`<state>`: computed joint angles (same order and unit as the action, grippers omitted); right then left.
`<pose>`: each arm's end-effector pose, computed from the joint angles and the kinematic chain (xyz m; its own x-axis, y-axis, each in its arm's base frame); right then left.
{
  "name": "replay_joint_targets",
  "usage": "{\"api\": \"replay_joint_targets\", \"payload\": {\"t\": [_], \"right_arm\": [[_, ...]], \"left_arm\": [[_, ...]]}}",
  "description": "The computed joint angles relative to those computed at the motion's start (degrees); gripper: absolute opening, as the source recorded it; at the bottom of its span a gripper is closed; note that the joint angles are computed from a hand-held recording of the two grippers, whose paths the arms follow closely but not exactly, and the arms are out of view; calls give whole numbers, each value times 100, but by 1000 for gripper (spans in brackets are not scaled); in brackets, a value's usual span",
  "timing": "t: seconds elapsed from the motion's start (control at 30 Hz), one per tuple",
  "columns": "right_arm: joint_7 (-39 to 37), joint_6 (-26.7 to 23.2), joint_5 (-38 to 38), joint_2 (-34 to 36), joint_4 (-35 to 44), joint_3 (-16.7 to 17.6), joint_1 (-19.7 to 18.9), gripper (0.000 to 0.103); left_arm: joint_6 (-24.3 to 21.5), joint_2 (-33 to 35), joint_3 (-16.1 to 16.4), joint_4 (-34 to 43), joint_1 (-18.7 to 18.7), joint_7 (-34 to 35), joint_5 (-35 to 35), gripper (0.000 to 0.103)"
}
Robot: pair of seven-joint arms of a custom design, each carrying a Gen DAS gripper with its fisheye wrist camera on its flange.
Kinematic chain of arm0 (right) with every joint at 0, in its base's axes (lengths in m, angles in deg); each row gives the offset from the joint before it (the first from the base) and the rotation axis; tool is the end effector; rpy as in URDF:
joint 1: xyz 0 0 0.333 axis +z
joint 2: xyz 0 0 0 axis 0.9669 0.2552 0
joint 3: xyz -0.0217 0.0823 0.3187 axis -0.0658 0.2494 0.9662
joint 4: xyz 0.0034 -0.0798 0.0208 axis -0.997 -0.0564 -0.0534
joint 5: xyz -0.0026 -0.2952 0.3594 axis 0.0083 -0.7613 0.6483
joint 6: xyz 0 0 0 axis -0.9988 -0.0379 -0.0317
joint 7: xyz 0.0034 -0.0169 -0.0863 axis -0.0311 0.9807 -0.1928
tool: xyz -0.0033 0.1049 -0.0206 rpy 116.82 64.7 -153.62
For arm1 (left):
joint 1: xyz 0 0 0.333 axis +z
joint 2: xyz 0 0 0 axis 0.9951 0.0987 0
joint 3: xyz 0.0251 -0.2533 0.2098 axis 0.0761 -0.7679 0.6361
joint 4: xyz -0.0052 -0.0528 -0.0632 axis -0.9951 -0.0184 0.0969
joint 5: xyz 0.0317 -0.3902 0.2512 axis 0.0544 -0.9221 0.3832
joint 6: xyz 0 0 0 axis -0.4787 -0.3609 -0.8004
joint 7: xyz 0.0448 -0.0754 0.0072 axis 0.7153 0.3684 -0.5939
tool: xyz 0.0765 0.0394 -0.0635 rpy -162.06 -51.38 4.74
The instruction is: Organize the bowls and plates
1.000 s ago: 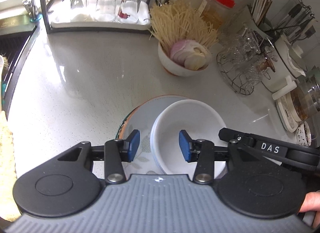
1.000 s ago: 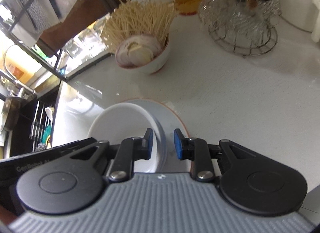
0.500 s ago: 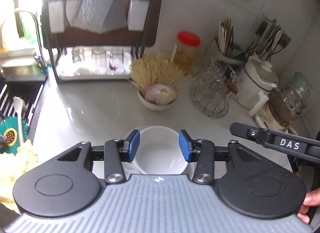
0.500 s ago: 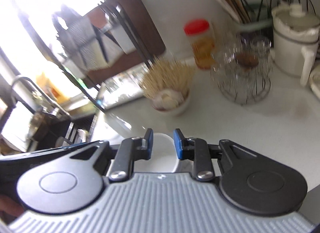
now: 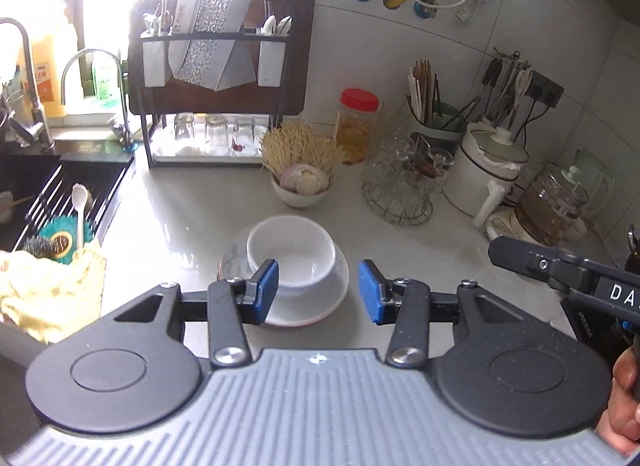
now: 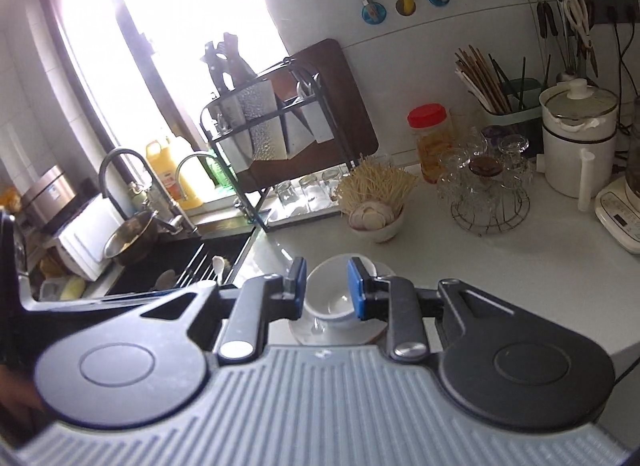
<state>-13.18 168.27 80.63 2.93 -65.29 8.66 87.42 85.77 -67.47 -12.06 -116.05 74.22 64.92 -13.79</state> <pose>0.5714 0.0926 0.4707 0.6575 -0.6647 -0.3547 -0.5616 -0.1184 -0.8189 0.4806 -0.2854 0.4782 0.3984 -0.8992 0.1808 -0.5397 -0.3892 -0.7465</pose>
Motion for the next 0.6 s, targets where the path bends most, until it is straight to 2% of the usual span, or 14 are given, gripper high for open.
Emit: {"api": "replay_joint_targets", "payload": {"t": [0.13, 0.33, 0.6], "right_arm": [[-219, -99, -22, -485, -534, -133, -64, 27], [-418, -210, -182, -1065, -1151, -336, -106, 27], [-646, -134, -288, -1473, -1563, -505, -103, 27]], "left_arm": [[-556, -224, -307, -143, -262, -249, -152, 51], [-1150, -500, -633, -320, -664, -793, -295, 52], [-1639, -573, -801, -344, -1027, -1136, -301, 58]]}}
